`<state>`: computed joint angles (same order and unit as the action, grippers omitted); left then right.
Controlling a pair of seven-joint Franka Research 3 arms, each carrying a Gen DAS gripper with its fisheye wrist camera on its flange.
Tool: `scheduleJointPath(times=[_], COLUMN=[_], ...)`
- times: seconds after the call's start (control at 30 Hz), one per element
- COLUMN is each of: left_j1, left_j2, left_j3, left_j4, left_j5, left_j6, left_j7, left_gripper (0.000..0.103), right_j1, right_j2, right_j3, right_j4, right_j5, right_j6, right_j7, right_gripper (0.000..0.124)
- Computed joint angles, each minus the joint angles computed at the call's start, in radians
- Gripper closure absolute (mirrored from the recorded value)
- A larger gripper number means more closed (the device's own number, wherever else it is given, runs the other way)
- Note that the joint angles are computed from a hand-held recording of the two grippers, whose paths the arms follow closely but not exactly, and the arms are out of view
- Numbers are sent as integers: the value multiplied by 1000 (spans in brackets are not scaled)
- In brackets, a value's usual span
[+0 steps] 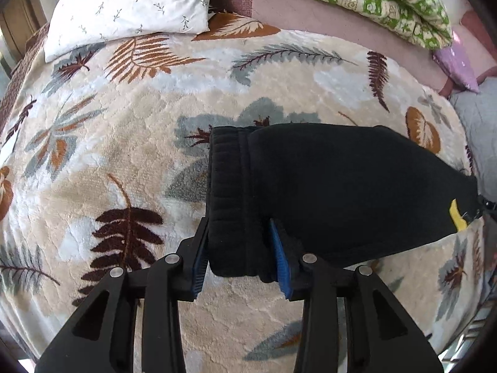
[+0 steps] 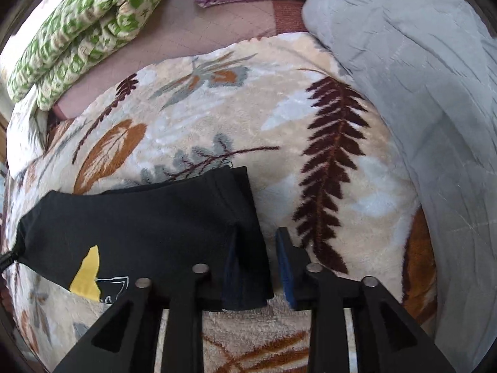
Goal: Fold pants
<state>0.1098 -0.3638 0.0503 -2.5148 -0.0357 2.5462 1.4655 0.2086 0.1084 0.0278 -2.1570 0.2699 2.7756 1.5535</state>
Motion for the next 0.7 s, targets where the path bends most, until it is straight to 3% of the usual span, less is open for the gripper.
scheduleJointPath(times=[0.1,0.17,0.23,0.33,0.37,0.5,0.7], left_j1=[1,15,-54,-159,-206,-353,-387], left_j2=[-69,-127,-185,-195,-176,15,256], left_j3=[19,-8,20,7,1,-61,-182], left_j4=[-7,-14,-29,-12,4,149,333], left_j5=[-50,-33,-117,-219,-263,-420,-595], left_j6=[-56,-107,-127,-146,-146,-182,-138], left_j7=[-30,-103,-83,-87,-80,-70,-127], left_gripper=[67,67,67,62,57,57,57], right_j1=[-19,-25,-25,-23,-22,-19,-36], right_j2=[-58,-107,-153,-198,-206,-218,-167], right_j3=[10,7,0,-12,-17,-32,-41], right_j4=[-34,-55,-70,-69,-65,-47,0], right_j5=[115,211,257,280,289,360,408], right_j6=[0,-10,-29,-85,-112,-193,-264], right_j7=[-67,-120,-143,-157,-160,-168,-225], right_gripper=[94,88,81,67,63,60,52])
